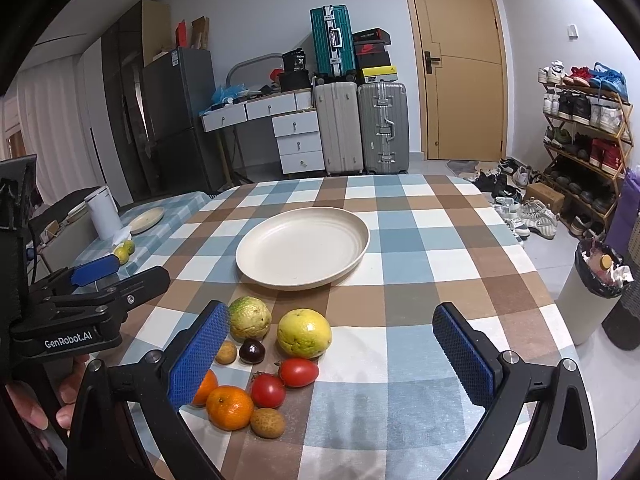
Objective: Organize fruits
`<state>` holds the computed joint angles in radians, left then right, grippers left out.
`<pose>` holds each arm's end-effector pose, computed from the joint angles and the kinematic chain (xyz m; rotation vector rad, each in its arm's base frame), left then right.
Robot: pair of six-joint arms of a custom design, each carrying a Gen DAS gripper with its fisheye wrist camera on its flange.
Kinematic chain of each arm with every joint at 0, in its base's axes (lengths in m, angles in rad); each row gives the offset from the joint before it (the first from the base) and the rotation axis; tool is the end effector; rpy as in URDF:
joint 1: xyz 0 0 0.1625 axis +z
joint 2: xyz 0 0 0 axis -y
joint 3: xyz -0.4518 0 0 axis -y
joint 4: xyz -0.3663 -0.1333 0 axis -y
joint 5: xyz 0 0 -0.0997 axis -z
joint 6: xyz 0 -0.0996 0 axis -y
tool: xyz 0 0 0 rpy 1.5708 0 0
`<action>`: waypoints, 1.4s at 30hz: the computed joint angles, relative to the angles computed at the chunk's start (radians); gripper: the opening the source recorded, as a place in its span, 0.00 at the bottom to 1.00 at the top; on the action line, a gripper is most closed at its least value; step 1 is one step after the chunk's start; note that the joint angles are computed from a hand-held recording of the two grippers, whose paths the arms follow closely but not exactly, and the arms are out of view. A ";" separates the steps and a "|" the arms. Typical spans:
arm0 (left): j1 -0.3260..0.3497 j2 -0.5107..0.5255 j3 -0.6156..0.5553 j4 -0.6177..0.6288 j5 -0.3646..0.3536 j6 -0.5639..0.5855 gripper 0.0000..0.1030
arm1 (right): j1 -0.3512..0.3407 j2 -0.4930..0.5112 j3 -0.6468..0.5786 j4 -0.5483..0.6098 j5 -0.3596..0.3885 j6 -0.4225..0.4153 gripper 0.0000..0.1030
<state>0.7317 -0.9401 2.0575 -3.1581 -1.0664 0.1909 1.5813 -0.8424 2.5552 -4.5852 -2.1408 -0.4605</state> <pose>-0.2919 -0.5060 0.1655 1.1819 2.4257 -0.8321 0.0833 -0.3554 0.2108 0.0325 -2.0282 1.3402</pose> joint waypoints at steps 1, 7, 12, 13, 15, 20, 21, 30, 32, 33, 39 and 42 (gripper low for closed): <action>-0.001 0.001 0.001 -0.003 0.004 0.000 0.99 | 0.001 0.000 0.000 0.000 -0.001 -0.001 1.00; 0.002 0.001 0.001 -0.001 -0.001 -0.001 0.99 | 0.000 0.000 0.001 -0.001 0.001 0.001 1.00; 0.002 0.001 0.001 0.001 -0.001 -0.001 0.99 | 0.001 0.003 0.000 -0.005 0.002 -0.003 1.00; 0.002 0.001 0.001 0.002 -0.002 -0.002 0.99 | 0.001 0.004 0.000 -0.005 0.002 -0.004 1.00; 0.004 0.006 0.000 0.000 -0.001 -0.001 0.99 | 0.000 0.002 0.000 -0.002 0.002 -0.001 1.00; 0.009 0.006 -0.002 0.015 -0.013 -0.013 0.99 | 0.000 0.000 -0.001 0.004 0.004 0.001 1.00; 0.010 0.009 -0.002 0.013 -0.012 -0.012 0.99 | -0.001 0.000 -0.001 0.005 0.006 0.003 1.00; 0.012 0.010 -0.005 0.018 -0.018 -0.012 0.99 | 0.001 -0.003 -0.003 0.013 0.003 0.005 1.00; 0.013 0.010 -0.005 0.018 -0.020 -0.011 0.99 | 0.000 -0.004 -0.004 0.018 0.001 0.006 1.00; 0.013 0.011 -0.005 0.017 -0.019 -0.012 0.99 | -0.001 -0.006 -0.002 0.019 0.003 0.007 1.00; 0.019 0.012 -0.002 0.020 -0.028 -0.012 0.99 | -0.002 -0.006 -0.004 0.022 0.002 0.009 1.00; 0.027 0.013 -0.003 0.031 -0.040 -0.012 0.99 | -0.003 -0.006 -0.003 0.022 0.002 0.013 1.00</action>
